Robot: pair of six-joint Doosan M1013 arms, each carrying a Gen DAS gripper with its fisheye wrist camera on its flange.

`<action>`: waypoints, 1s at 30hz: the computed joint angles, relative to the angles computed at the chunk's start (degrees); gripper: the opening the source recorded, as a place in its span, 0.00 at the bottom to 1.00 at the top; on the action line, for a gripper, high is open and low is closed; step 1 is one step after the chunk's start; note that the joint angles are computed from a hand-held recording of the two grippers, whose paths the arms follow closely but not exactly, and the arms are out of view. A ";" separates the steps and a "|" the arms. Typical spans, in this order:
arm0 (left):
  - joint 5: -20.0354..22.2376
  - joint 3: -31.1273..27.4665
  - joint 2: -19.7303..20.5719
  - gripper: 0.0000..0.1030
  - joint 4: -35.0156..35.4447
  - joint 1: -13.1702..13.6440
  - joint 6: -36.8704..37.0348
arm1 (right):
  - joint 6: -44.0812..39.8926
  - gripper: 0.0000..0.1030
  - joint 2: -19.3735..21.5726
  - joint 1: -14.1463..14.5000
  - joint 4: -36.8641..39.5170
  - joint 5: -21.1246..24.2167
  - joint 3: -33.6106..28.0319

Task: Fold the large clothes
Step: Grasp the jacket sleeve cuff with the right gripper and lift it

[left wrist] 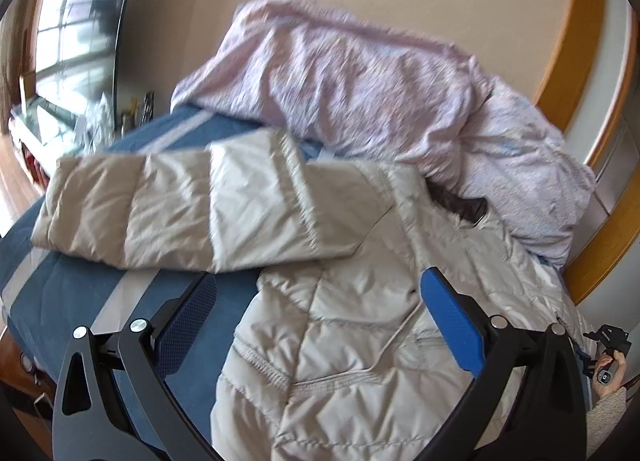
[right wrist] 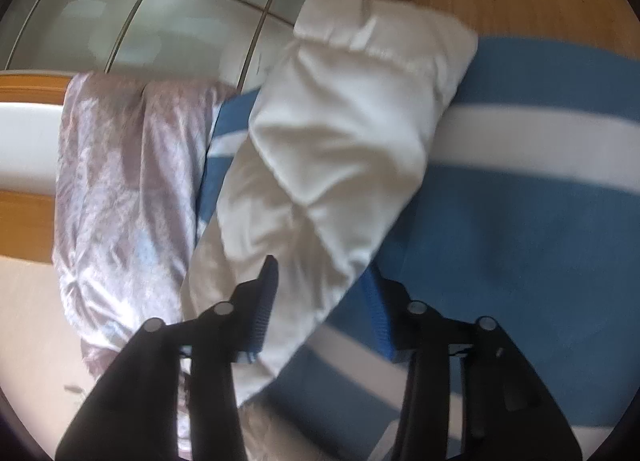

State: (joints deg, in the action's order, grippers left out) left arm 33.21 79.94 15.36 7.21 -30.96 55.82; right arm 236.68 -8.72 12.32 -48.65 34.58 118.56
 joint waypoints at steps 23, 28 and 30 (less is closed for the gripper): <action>-1.30 1.86 0.18 0.99 -16.67 5.48 4.89 | -24.87 0.08 5.89 4.65 1.57 33.56 -12.47; -0.39 -0.55 1.02 0.99 -15.77 4.09 10.24 | -32.58 0.07 9.42 7.57 -3.13 41.88 -18.18; 0.73 -2.26 1.91 0.99 -17.93 3.84 13.54 | -36.79 0.06 11.13 9.64 -7.38 43.76 -21.22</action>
State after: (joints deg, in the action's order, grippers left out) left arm 33.94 77.68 17.27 -10.72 -27.12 69.36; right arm 199.89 2.42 21.96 -56.03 78.34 97.34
